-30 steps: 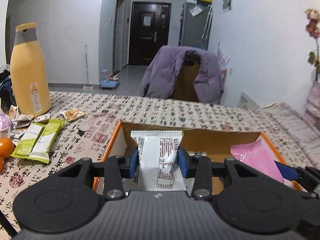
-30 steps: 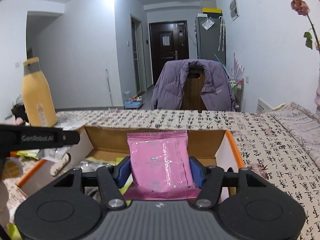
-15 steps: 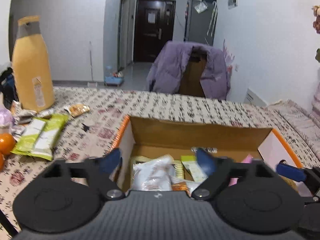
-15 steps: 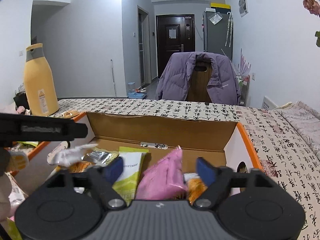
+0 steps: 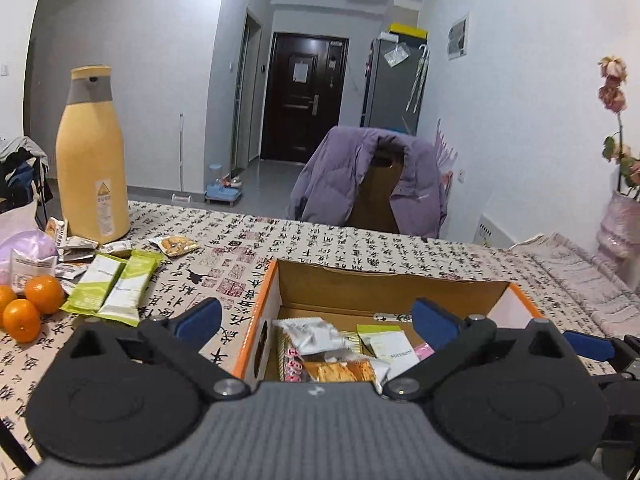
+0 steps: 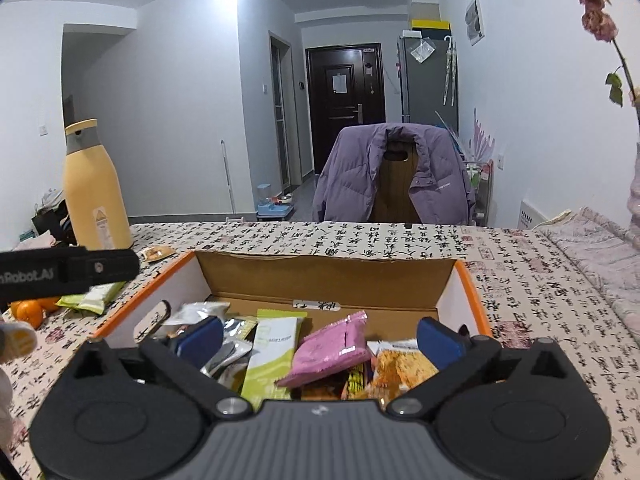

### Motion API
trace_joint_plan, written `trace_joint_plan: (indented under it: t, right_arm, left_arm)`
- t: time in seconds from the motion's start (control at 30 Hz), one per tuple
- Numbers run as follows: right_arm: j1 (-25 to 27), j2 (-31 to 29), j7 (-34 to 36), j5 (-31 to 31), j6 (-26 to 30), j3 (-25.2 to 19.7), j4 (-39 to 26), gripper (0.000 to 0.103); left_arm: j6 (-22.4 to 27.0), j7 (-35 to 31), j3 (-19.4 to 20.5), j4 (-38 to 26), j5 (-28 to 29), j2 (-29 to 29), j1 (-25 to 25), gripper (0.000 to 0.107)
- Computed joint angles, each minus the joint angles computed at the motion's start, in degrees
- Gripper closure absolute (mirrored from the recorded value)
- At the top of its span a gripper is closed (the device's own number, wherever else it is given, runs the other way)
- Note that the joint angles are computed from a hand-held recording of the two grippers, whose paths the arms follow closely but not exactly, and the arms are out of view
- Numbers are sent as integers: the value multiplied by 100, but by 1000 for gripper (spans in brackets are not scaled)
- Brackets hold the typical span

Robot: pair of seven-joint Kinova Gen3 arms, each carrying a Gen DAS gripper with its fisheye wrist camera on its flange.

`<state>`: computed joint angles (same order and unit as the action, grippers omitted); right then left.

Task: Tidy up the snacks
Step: 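Move both tools back over the remaining snack pile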

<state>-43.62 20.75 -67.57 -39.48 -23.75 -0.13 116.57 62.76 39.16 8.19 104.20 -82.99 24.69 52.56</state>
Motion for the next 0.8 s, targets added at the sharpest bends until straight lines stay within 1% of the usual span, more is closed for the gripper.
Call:
trace_joint_plan:
  t: [0.07, 0.27, 0.53, 0.8]
  right_arm:
    - [-68, -140, 28, -74, -103, -10, 190, 0]
    - [-113, -541, 137, -350, -416, -264, 754, 0]
    - [-169, -861, 297, -793, -995, -753, 1392, 0]
    - [-275, -1059, 306, -1173, -1330, -1121, 1874, 0]
  left_arm:
    - [141, 170, 48, 164, -47, -88, 154, 4]
    - [472, 551, 308, 523, -105, -236, 429, 4]
    - [983, 961, 629, 914, 8, -260, 843, 4]
    - [1152, 1444, 815, 1315, 147, -171, 1122, 4]
